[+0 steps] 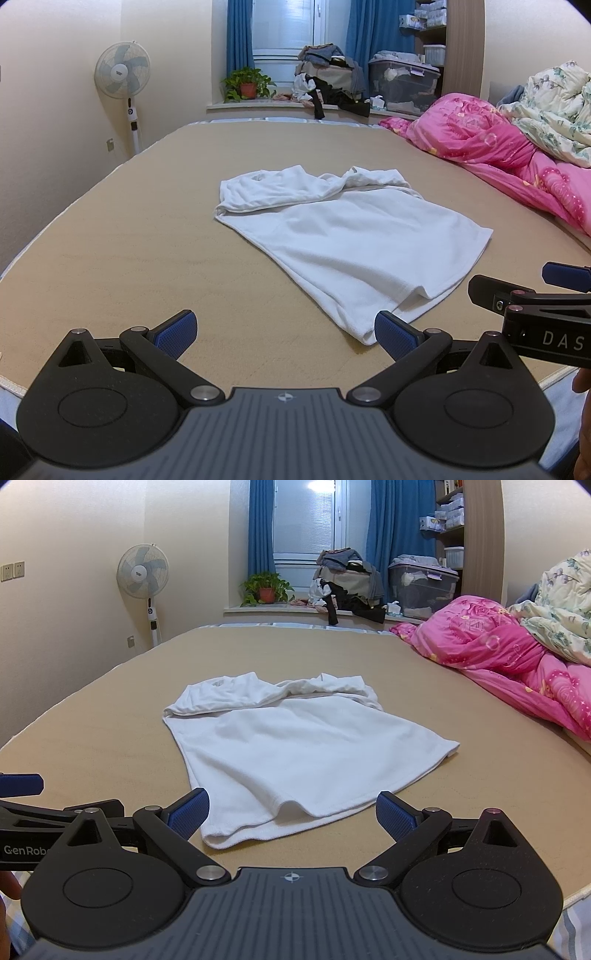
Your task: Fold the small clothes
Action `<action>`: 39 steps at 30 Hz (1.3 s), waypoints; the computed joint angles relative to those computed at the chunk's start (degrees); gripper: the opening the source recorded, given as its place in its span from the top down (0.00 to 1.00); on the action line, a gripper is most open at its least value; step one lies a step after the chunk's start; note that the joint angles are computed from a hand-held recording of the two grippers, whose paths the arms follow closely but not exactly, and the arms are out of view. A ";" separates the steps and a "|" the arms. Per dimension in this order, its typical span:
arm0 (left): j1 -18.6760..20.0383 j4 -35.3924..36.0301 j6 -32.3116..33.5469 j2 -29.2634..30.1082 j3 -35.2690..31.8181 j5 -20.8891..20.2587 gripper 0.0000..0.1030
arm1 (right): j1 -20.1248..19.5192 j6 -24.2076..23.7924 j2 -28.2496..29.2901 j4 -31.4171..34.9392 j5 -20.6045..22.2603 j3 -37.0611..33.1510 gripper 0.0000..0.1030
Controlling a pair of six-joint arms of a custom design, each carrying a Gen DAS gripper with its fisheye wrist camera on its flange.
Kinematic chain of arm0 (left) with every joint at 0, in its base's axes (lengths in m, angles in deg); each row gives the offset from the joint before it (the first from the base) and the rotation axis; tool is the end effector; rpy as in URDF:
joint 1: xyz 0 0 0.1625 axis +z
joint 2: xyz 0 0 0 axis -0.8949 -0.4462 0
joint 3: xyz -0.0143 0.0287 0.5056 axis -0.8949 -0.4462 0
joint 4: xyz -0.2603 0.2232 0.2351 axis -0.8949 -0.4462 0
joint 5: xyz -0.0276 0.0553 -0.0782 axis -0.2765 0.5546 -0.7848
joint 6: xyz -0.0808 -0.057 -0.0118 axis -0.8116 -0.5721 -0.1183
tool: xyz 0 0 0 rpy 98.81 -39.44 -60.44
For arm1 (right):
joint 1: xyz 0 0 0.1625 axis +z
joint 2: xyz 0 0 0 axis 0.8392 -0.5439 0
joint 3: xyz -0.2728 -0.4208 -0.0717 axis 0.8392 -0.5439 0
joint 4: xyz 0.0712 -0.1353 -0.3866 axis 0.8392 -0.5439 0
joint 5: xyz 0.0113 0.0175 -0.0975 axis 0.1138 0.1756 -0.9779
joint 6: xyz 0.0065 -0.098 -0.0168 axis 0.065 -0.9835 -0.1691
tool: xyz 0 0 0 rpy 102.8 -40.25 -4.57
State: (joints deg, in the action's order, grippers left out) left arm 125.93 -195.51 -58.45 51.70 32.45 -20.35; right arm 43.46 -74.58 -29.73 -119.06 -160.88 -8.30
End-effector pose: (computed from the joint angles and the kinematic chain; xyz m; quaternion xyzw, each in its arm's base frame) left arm -0.1664 -0.7906 0.2202 0.0760 0.7910 -0.4638 0.3917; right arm 0.2671 -0.8692 0.1175 0.3183 -0.8203 0.4067 0.2459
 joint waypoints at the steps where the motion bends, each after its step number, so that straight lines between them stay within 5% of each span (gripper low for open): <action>1: -0.05 0.00 -0.06 -0.12 0.19 0.07 0.01 | -0.03 -0.03 -0.16 -0.12 0.00 0.31 0.06; 6: 0.05 -0.90 0.71 -0.34 0.65 -0.07 0.01 | -0.06 -0.21 -0.14 0.05 -0.04 0.19 0.07; 12: -0.27 -10.86 10.80 1.69 -0.78 -0.35 0.02 | -0.30 -2.15 -0.07 -1.36 0.66 -0.25 0.16; 15: 0.14 -13.87 15.99 2.38 -1.62 -1.07 0.17 | -0.76 -3.08 -0.76 -2.07 3.03 -1.12 0.20; 17: 0.46 -9.47 12.05 1.41 -0.77 -1.12 0.40 | -1.42 -5.50 -1.29 -1.01 6.08 -3.01 0.27; 21: 0.96 0.90 1.83 -0.37 0.74 -2.35 0.55 | -2.76 -11.14 0.18 -1.92 9.27 -8.06 0.45; 25: 1.64 4.81 0.22 -0.10 -0.22 -3.76 0.55 | -4.38 -6.14 1.63 2.22 5.30 -12.18 0.65; 31: 3.59 17.96 -7.30 2.25 -8.58 -4.03 0.49 | -5.87 -4.80 0.92 2.26 8.87 -11.85 0.63; 39: 7.64 45.67 -31.92 8.08 -25.76 -8.63 0.42 | -6.14 -1.22 1.54 7.67 9.22 -15.50 0.58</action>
State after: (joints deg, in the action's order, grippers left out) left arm 133.58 -149.83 -90.37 59.78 6.69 -28.98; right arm 37.31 -75.80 -28.19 -111.39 -151.66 -23.81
